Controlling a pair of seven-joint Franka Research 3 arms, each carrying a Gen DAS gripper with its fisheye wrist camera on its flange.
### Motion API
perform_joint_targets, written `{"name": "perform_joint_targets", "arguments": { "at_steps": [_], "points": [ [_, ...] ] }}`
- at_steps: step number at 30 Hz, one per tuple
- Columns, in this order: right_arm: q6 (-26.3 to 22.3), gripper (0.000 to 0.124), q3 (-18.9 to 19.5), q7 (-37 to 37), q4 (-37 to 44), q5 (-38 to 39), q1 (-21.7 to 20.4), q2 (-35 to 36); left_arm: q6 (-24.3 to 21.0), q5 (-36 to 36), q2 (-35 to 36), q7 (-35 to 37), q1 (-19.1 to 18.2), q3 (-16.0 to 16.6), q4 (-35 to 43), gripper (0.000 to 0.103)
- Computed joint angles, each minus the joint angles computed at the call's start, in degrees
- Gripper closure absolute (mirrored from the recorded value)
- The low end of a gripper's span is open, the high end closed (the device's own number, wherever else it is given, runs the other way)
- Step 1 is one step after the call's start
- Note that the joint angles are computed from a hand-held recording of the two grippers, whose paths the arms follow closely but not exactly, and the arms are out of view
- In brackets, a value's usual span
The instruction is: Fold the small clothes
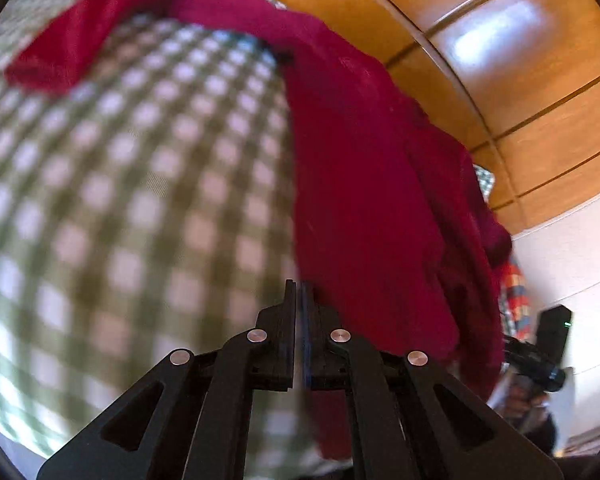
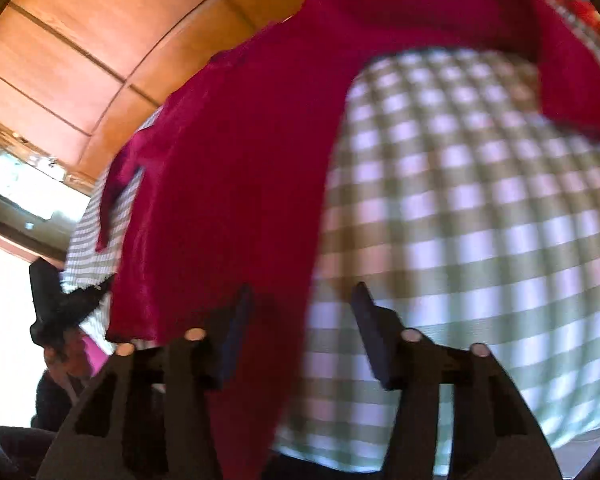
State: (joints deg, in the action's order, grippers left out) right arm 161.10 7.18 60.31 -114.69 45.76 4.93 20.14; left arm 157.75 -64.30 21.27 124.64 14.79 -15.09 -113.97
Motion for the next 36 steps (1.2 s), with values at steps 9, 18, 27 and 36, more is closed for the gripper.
{"name": "perform_joint_targets", "arguments": {
  "at_steps": [9,18,27,36],
  "points": [
    [5.42,0.116,0.14,1.13,-0.04,-2.71,0.74,0.23,3.58,-5.99,-0.03,5.51,-1.05,-2.09,0.31,0.103],
    [10.33,0.116,-4.40,9.35,-2.97,-14.76,3.85,-0.72,9.45,-20.24,-2.47,20.89,-0.94,-3.91,-1.66,0.013],
    [10.18,0.116,-3.79,14.21,-1.08,-19.28,4.05,1.25,2.67,-8.18,0.06,12.09,-5.80,1.15,0.28,0.050],
    [12.49,0.118,6.06,-2.81,-5.88,-3.78,-4.64,-7.99,-1.66,-13.96,-8.75,22.14,-0.37,-0.54,-4.29,0.093]
  ]
}}
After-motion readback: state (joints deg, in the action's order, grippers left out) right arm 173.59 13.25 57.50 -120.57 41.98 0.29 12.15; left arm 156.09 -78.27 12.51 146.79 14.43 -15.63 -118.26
